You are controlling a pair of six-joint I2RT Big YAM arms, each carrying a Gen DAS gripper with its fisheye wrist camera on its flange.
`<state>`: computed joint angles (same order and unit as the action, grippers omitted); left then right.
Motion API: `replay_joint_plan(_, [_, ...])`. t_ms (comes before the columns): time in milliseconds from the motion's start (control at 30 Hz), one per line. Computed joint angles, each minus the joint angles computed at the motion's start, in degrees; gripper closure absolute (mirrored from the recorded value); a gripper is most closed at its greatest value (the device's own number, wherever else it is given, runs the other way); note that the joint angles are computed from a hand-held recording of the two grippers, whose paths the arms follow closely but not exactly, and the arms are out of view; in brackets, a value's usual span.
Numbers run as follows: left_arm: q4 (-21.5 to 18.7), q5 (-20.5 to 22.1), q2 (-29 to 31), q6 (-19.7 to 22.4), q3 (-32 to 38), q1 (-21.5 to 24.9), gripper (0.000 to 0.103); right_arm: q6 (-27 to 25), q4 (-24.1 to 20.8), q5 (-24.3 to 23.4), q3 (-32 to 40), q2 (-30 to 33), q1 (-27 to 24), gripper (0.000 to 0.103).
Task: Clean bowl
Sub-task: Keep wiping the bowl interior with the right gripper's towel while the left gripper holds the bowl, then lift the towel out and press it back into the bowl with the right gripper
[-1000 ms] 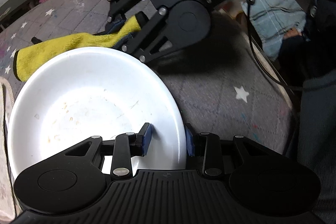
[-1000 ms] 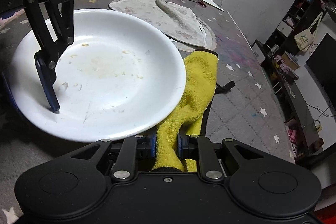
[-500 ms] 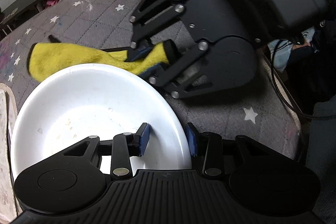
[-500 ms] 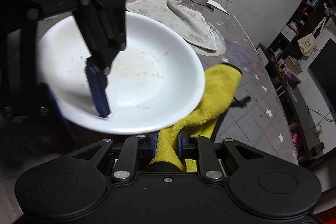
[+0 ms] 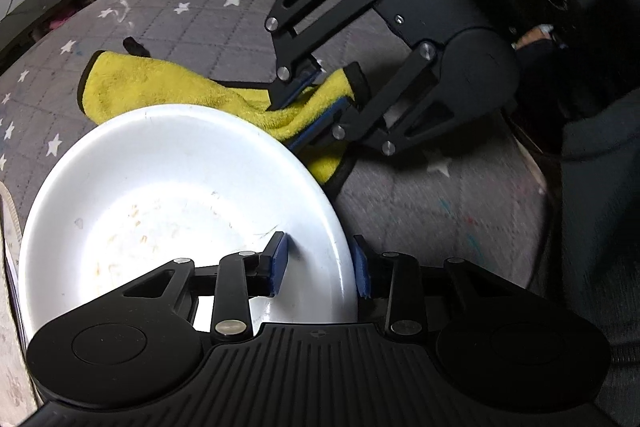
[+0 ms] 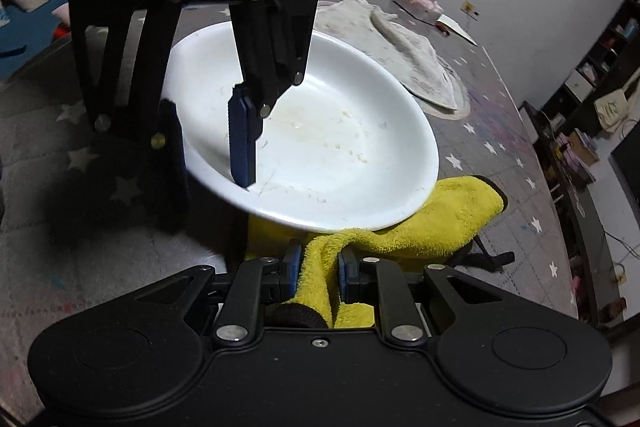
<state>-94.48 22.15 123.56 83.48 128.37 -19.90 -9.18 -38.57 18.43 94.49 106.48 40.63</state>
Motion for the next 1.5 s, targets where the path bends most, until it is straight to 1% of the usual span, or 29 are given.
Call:
replay_joint_plan(133, [0.4,0.0,-0.1,-0.3,-0.4,-0.1,0.068,1.3,-0.6,0.3,1.2,0.9,-1.1,0.084])
replay_joint_plan(233, [0.9,-0.4,-0.7,-0.9,-1.2,-0.3,0.068,1.0,-0.6,0.2,2.2,1.9,-2.1,0.084])
replay_joint_plan(400, [2.2,0.0,-1.4,-4.8,-2.1,-0.5,0.068,1.3,-0.3,0.2,3.3,2.9,-3.2,0.084])
replay_joint_plan(467, [3.3,0.3,-1.9,-6.0,-2.8,-0.7,0.068,2.2,-0.5,0.1,3.8,3.2,-3.6,0.074])
replay_joint_plan(533, [4.1,0.5,-2.2,-7.3,-3.2,-1.1,0.067,3.5,-0.8,0.3,3.8,2.9,-3.8,0.073])
replay_joint_plan(600, [4.6,1.1,-2.4,-8.3,-3.3,-1.4,0.065,6.0,-1.3,0.0,3.4,2.1,-4.0,0.071])
replay_joint_plan(700, [6.4,1.2,-2.9,-9.1,-4.2,-1.7,0.062,10.2,-2.2,0.0,2.8,0.6,-4.3,0.071])
replay_joint_plan(767, [7.0,1.0,-2.5,-9.8,-3.9,-1.9,0.061,13.5,-2.4,-0.1,2.1,-0.8,-4.4,0.068])
replay_joint_plan(900, [8.2,1.0,-3.1,-10.5,-5.1,-1.7,0.06,18.5,-2.2,0.0,1.4,-2.6,-4.6,0.068])
replay_joint_plan(967, [9.5,0.5,-3.5,-10.9,-6.1,-1.9,0.059,21.4,-2.0,0.6,2.0,-2.6,-4.9,0.068])
replay_joint_plan(1033, [11.6,-0.3,-4.4,-12.3,-7.9,-2.4,0.058,23.6,-2.5,1.6,3.4,-1.5,-5.2,0.068])
replay_joint_plan(1067, [12.0,-0.5,-4.5,-13.0,-8.0,-2.6,0.058,24.3,-2.6,2.0,3.8,-1.1,-5.3,0.068])
replay_joint_plan(1100, [12.3,-0.7,-4.5,-13.6,-7.9,-2.7,0.058,24.9,-2.7,2.0,4.2,-0.6,-5.5,0.068])
replay_joint_plan(1167, [13.2,-1.0,-4.6,-14.8,-8.3,-2.8,0.058,27.4,-3.2,2.1,6.3,1.8,-6.3,0.075])
replay_joint_plan(1267, [15.1,-1.5,-5.1,-16.9,-9.6,-3.0,0.058,29.6,-4.5,1.9,8.7,4.3,-6.9,0.078])
replay_joint_plan(1333, [15.9,-1.6,-5.5,-17.8,-10.2,-3.1,0.058,30.7,-4.3,1.2,9.2,5.1,-7.3,0.08])
replay_joint_plan(1400, [16.2,-1.6,-5.4,-18.0,-10.3,-3.0,0.058,32.4,-4.4,0.5,10.0,6.2,-7.6,0.086])
replay_joint_plan(1433, [16.5,-1.6,-5.5,-17.8,-10.4,-3.0,0.06,33.3,-4.4,0.0,10.3,6.6,-7.9,0.087])
replay_joint_plan(1500, [15.7,-1.0,-4.9,-17.4,-9.4,-2.7,0.061,35.3,-3.9,-1.3,9.8,6.6,-8.1,0.089])
